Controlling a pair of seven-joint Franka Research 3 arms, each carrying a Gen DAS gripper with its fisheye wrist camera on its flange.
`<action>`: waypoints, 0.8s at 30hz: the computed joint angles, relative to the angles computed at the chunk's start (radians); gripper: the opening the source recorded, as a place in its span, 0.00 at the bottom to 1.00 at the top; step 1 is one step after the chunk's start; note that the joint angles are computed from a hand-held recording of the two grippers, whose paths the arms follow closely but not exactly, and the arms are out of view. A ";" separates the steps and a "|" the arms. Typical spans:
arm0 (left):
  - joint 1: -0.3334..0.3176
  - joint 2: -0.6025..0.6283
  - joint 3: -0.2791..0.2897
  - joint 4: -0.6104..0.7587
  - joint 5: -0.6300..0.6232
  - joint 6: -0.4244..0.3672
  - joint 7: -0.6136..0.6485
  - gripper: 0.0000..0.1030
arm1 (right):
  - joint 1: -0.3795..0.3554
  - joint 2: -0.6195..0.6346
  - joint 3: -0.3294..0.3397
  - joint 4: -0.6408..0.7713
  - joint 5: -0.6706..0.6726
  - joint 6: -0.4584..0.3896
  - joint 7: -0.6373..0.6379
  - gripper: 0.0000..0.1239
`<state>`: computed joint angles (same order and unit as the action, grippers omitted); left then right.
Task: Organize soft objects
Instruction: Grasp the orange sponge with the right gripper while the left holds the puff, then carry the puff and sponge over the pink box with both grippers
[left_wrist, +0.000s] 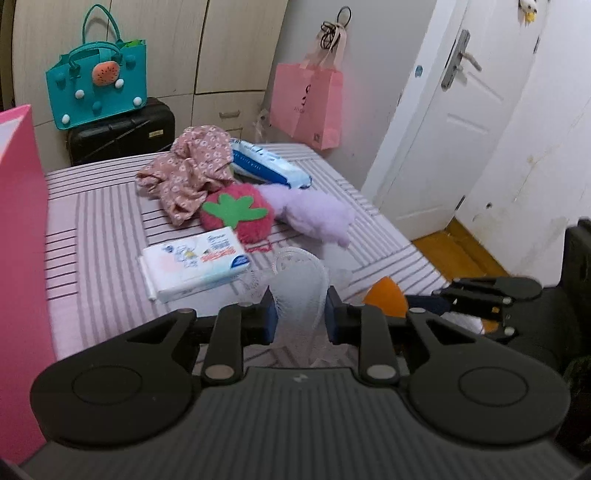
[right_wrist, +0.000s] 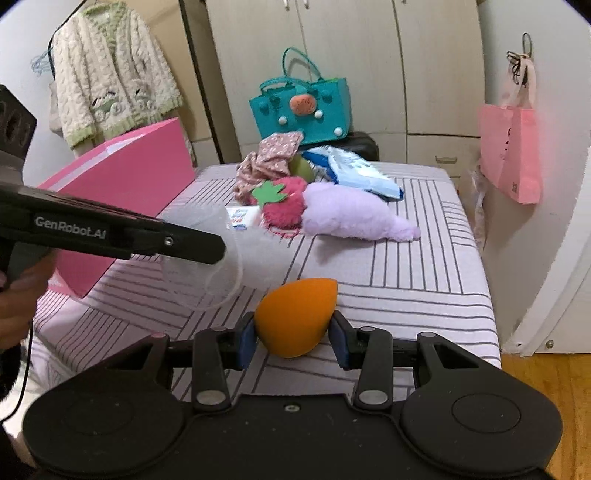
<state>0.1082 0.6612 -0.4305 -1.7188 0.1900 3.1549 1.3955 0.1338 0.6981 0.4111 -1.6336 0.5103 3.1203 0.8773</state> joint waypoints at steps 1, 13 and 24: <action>0.015 -0.008 -0.014 -0.008 0.000 -0.016 0.006 0.23 | 0.020 -0.011 -0.029 0.000 -0.006 -0.026 0.020 0.38; 0.208 -0.128 -0.195 -0.084 -0.173 -0.286 0.241 0.23 | 0.117 -0.086 -0.149 0.058 -0.012 -0.327 0.068 0.38; 0.214 -0.346 -0.149 -0.226 -0.370 -0.345 0.372 0.23 | 0.163 -0.126 -0.186 0.157 0.007 -0.616 0.012 0.38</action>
<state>0.3218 0.3149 -0.5795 -1.9448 -0.1803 2.8095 1.7680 0.2972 0.5722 0.2250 -1.4769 0.5172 2.5041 0.8892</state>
